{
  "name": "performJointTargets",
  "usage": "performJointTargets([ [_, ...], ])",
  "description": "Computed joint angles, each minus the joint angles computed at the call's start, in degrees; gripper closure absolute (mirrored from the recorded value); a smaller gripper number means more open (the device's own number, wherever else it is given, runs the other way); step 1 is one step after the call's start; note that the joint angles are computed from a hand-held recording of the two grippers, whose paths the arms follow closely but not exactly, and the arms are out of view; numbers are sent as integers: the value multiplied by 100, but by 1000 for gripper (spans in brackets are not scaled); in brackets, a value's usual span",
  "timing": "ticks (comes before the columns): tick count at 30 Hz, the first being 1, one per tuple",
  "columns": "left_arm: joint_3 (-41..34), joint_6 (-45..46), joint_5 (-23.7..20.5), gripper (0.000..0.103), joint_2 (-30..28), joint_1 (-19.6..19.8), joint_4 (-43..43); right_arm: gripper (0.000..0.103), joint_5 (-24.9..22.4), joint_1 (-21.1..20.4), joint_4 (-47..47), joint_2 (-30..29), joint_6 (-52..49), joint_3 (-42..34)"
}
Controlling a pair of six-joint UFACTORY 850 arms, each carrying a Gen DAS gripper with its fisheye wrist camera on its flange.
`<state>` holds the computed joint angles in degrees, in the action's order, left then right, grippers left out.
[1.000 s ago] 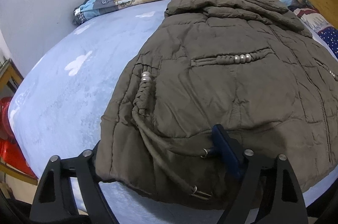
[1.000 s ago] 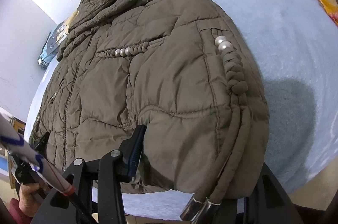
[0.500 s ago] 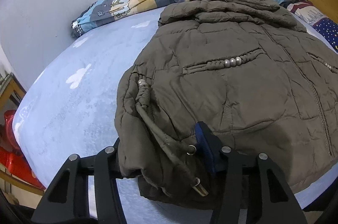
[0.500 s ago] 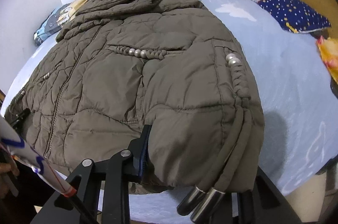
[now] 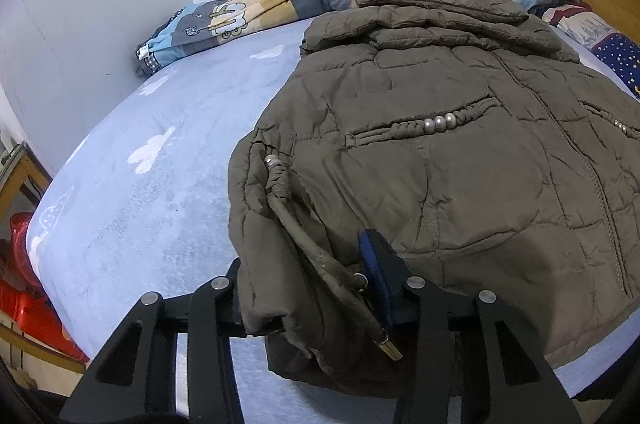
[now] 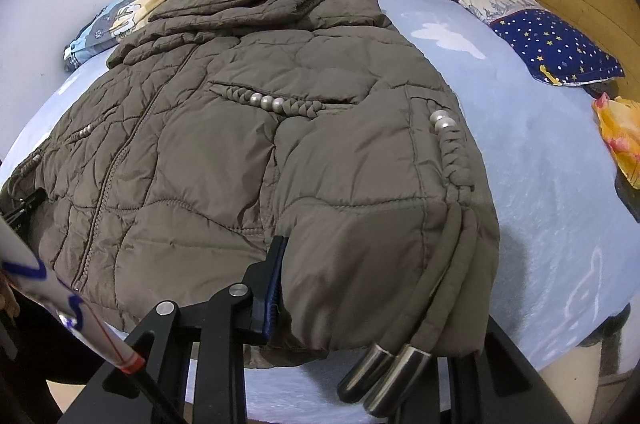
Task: Fold large clothes
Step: 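Hold the hem with both tools and lift it slightly off the sheet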
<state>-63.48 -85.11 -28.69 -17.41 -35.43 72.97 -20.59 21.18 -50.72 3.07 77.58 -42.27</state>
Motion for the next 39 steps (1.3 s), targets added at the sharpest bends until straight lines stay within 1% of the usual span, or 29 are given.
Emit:
performJointTargets([
  [2,18,-50,-16,67,22,5,23,69,-3,13,-72,8,85,12],
  [8,54,-88,36,68,60,34,39,69,-72,51,-214,20,185,14],
  [15,89,-229,71,76,98,46,115,69,-85,54,-286,28,247,15],
  [18,101,-291,107,77,123,58,139,70,-81,60,-346,44,308,23],
  [24,126,-370,134,78,165,65,217,72,-112,89,-492,106,472,27],
  [29,190,-461,178,78,238,87,300,74,-169,140,-821,252,776,78],
  [35,216,-532,197,78,258,93,382,75,-142,132,-912,315,879,114],
  [39,264,-712,218,78,319,93,569,78,-209,194,-1262,414,1202,147],
])
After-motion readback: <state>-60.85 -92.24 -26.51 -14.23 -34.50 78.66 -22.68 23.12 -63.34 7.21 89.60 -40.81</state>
